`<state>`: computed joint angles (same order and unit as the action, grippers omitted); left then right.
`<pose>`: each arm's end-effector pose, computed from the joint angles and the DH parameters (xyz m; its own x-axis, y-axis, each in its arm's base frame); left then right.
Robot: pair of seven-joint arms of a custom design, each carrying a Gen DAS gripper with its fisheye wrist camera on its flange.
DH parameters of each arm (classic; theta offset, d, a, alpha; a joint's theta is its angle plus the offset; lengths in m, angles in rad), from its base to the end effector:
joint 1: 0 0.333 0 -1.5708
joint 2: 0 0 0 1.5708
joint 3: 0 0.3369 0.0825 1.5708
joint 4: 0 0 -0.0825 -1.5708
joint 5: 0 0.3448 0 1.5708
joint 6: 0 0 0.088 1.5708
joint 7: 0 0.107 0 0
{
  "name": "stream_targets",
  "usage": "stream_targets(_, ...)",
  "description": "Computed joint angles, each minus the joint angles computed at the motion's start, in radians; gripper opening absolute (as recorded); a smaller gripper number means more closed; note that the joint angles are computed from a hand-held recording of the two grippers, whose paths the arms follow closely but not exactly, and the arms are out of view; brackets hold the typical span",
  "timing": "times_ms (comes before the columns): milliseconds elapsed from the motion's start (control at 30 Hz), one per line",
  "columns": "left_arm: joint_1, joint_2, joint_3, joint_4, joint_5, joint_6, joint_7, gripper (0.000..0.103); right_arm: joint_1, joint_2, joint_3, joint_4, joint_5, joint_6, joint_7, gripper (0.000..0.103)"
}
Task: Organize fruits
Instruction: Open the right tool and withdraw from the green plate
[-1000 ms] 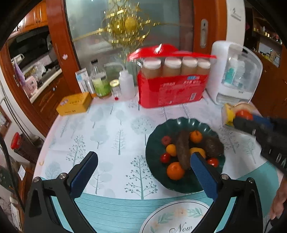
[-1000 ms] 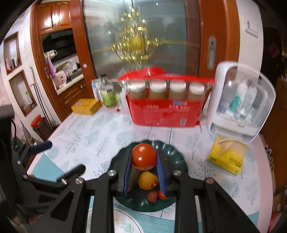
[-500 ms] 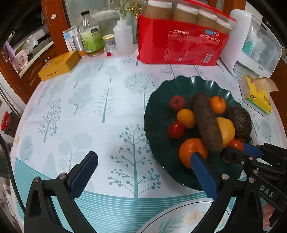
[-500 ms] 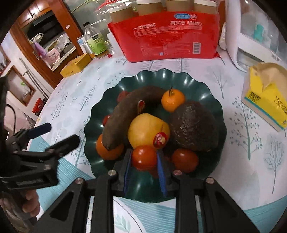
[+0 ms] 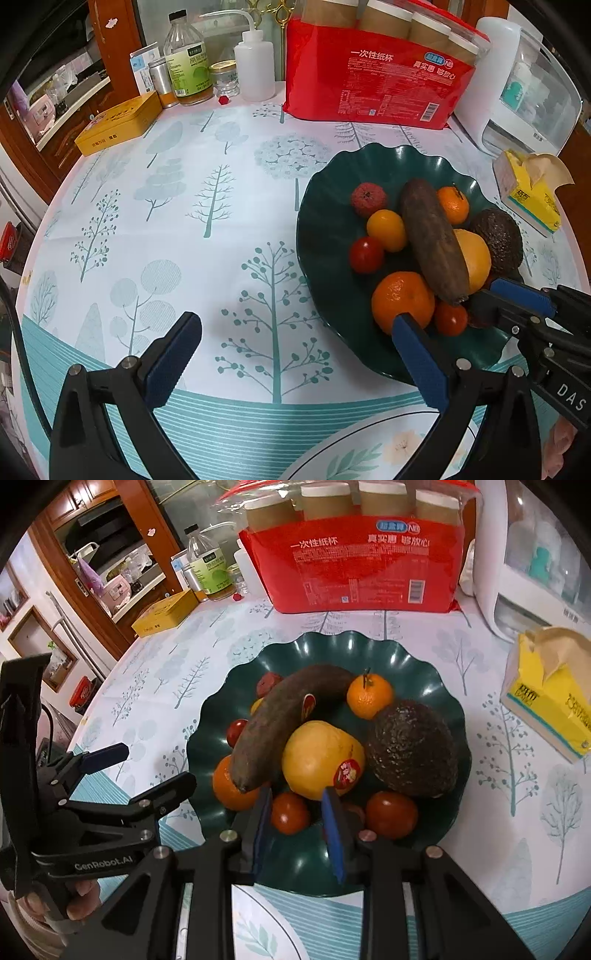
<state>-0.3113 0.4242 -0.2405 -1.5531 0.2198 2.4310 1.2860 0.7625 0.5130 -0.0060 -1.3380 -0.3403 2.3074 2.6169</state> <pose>0.6012 -0.3339 0.4946 -0.3538 -0.9350 0.0248 -0.8360 0.3042 -0.4568 0.5259 0.4886 0.5138 -0.0662 -0.9802 -0.1868 -0.8633 0.1501 -0.4819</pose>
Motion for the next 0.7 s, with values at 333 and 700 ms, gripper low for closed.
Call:
stream_targets(333,-0.003,-0.061,-0.002,-0.081,0.016,0.025,-0.013,0.102,0.028,-0.018,-0.009,-0.008,-0.053,-0.039,0.047,0.028)
stream_targets(700,0.016,-0.285,-0.026,-0.323,-0.035,0.095,-0.008,0.102,0.088,-0.129,0.021,-0.112,-0.173,-0.069,0.235,0.028)
